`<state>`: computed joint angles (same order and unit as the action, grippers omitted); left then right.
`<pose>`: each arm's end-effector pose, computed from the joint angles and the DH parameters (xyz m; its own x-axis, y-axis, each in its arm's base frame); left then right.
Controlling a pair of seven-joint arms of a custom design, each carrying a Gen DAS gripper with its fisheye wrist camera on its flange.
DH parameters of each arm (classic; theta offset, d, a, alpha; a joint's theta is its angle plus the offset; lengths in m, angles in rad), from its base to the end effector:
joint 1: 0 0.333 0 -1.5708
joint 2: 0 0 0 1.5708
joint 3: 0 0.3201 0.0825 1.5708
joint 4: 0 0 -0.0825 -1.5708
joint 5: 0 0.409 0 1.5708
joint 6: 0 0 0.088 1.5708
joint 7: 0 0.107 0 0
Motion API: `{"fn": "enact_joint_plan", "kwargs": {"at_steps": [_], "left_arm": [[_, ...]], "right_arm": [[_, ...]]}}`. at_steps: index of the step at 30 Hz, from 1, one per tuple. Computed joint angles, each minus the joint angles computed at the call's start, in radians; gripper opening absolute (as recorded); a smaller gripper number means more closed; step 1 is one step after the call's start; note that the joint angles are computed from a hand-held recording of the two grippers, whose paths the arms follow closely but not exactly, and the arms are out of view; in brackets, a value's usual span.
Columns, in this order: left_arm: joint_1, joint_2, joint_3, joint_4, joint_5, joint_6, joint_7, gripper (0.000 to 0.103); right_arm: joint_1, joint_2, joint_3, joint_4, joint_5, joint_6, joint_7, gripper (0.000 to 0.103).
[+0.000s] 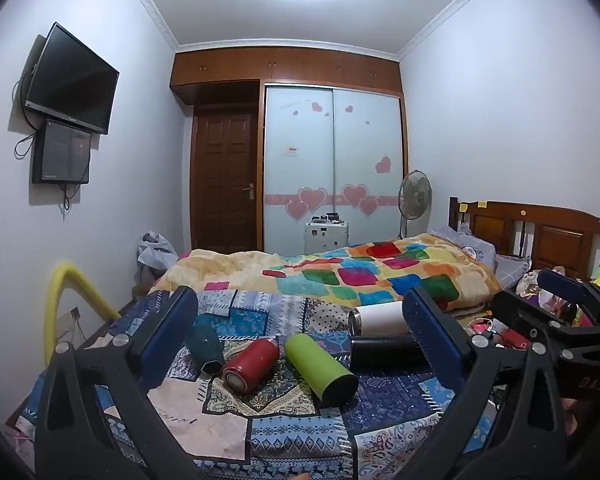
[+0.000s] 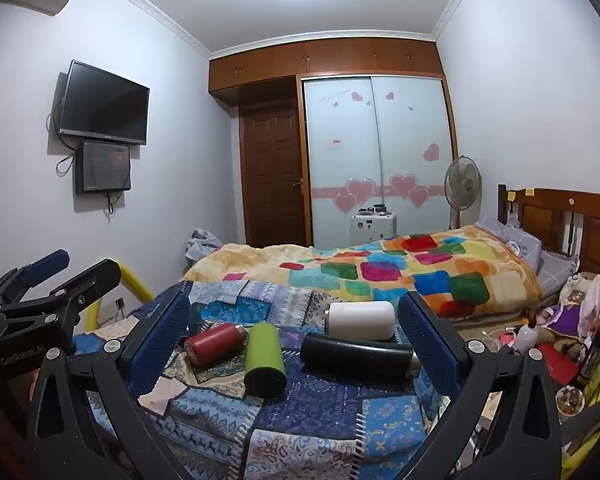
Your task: Flip cup upright
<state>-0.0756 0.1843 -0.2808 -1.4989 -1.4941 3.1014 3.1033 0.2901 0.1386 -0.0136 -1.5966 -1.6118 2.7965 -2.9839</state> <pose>0.6575 -0.1346 0.6627 -0.3855 -0.9225 0.0168 -0.1042 0.0254 -0.9942 0.6329 0.2287 0.6298 -0.0804 -0.9949 -0.0608 -0.1346 0.0713 -0.9883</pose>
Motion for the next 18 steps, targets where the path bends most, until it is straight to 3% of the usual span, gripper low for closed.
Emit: {"fn": "enact_joint_plan", "kwargs": {"at_steps": [8, 10, 18], "left_arm": [[0.005, 0.012, -0.007, 0.007, 0.004, 0.001, 0.009, 0.103], [0.003, 0.018, 0.002, 0.012, 0.069, -0.009, -0.069, 0.103], [0.014, 0.022, -0.021, 0.021, 0.044, 0.017, -0.036, 0.103]], "right_arm": [[0.004, 0.006, -0.001, 0.009, -0.003, -0.005, 0.004, 0.103], [0.004, 0.01, -0.002, 0.012, 0.012, -0.001, -0.012, 0.103], [0.008, 0.012, -0.005, 0.015, 0.022, -0.001, -0.02, 0.103]]}}
